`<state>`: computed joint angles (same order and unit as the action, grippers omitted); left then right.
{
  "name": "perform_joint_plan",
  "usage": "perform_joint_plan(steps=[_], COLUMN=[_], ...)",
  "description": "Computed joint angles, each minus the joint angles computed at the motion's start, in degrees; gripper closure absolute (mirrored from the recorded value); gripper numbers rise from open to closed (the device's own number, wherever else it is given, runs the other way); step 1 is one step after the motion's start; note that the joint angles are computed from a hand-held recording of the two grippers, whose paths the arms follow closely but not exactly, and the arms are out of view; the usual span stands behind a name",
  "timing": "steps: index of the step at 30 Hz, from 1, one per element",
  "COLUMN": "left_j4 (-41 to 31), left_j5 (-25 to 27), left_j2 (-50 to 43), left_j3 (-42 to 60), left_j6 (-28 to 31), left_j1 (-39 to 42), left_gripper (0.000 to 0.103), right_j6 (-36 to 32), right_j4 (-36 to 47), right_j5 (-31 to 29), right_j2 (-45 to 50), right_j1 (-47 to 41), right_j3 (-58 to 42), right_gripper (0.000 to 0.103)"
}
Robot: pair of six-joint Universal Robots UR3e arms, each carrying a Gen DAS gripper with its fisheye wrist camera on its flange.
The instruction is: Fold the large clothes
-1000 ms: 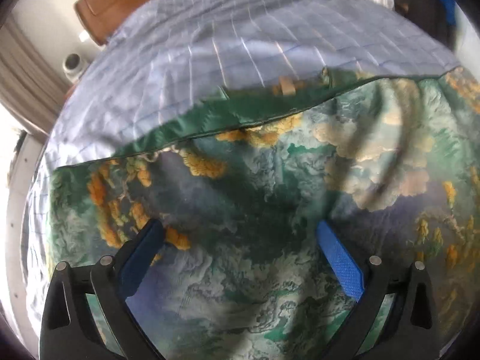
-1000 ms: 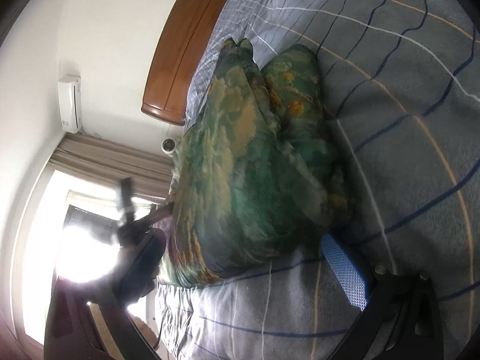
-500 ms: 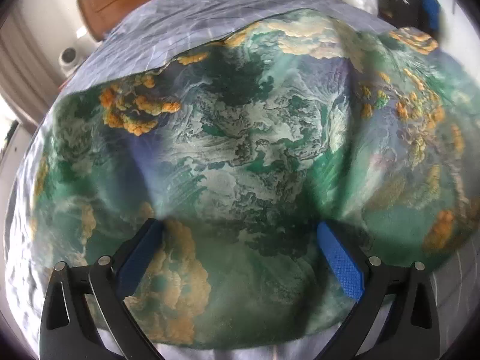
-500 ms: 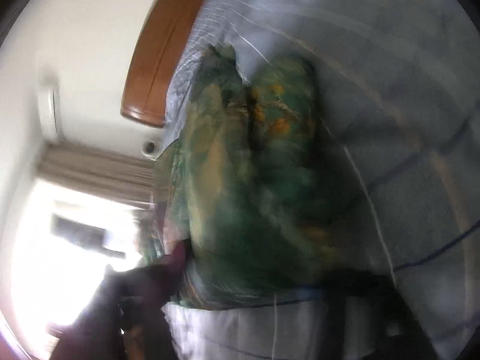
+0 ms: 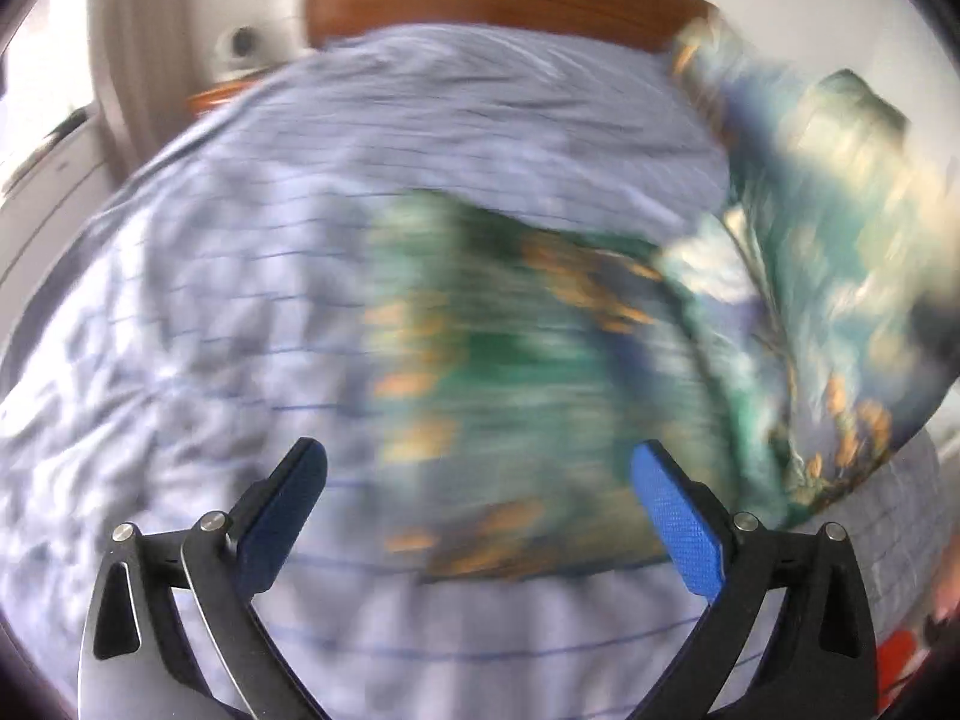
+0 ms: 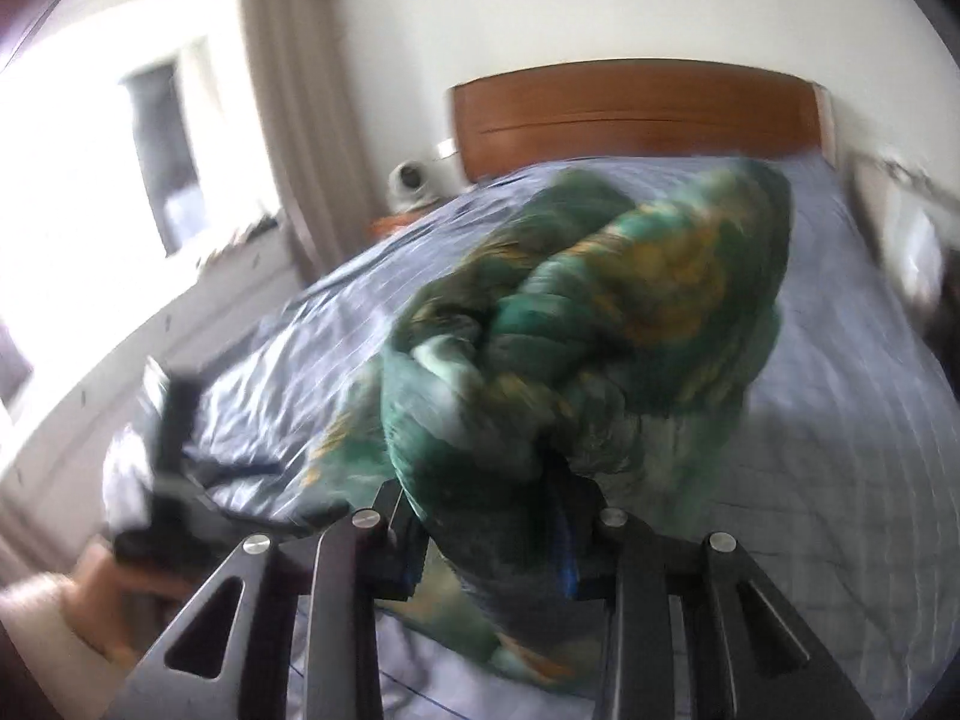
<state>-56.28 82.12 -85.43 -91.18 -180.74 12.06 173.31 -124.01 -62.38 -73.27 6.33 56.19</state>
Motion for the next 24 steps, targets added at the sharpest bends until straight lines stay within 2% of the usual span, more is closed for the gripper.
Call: perform_joint_plan(steps=[2,4,8,11,14,17,19,20,21,22,24], left_j4=[-1.9,-4.9,-10.4,-13.2,-16.0,-16.5,-18.3,-19.2,-20.9,-21.7,-20.1], left_j5=[-4.0,-7.7,-16.6,-24.2,-30.3,-26.9,-26.7,-27.0,-25.5,-21.9,-21.6], left_j2=[6.3,9.7,10.0,5.4,-4.8,-16.9,-24.1,-26.0,-28.7,-30.5,-31.0], left_j3=[-5.7,-9.0,-8.5,-3.0,8.3,22.2,30.8,33.4,37.5,40.4,39.5], left_j6=[3.8,7.2,11.8,13.7,14.0,7.6,5.5,5.5,5.2,4.0,3.1], left_j1=[8.6,16.4,24.3,23.1,17.5,10.2,6.7,5.7,4.2,2.7,2.8], left_gripper=[0.001,0.001,0.002,0.002,0.002,0.002,0.005,0.023,0.056,0.066,0.081], right_j6=[0.6,-3.3,-8.0,-10.9,-11.7,-12.9,-13.6,-13.8,-13.6,-13.4,-12.8], right_j4=[0.0,-2.3,-3.7,-14.3,-18.1,-20.1,-21.1,-21.2,-21.4,-21.9,-23.4], right_j5=[-7.0,-17.8,-26.3,-31.9,-31.6,-32.1,-33.3,-33.8,-34.2,-34.3,-34.0], right_j2=[6.8,13.8,23.7,22.9,21.3,20.9,20.9,21.2,21.7,22.0,22.1], right_j1=[8.7,18.5,26.9,29.7,29.1,29.5,30.6,30.9,31.4,31.6,31.5], right_j3=[-6.4,-10.3,-13.3,-4.6,-0.5,1.2,1.6,1.2,0.5,0.6,1.4], right_gripper=[0.07,0.07,0.07,0.07,0.07,0.07,0.07,0.069,0.069,0.068,0.063])
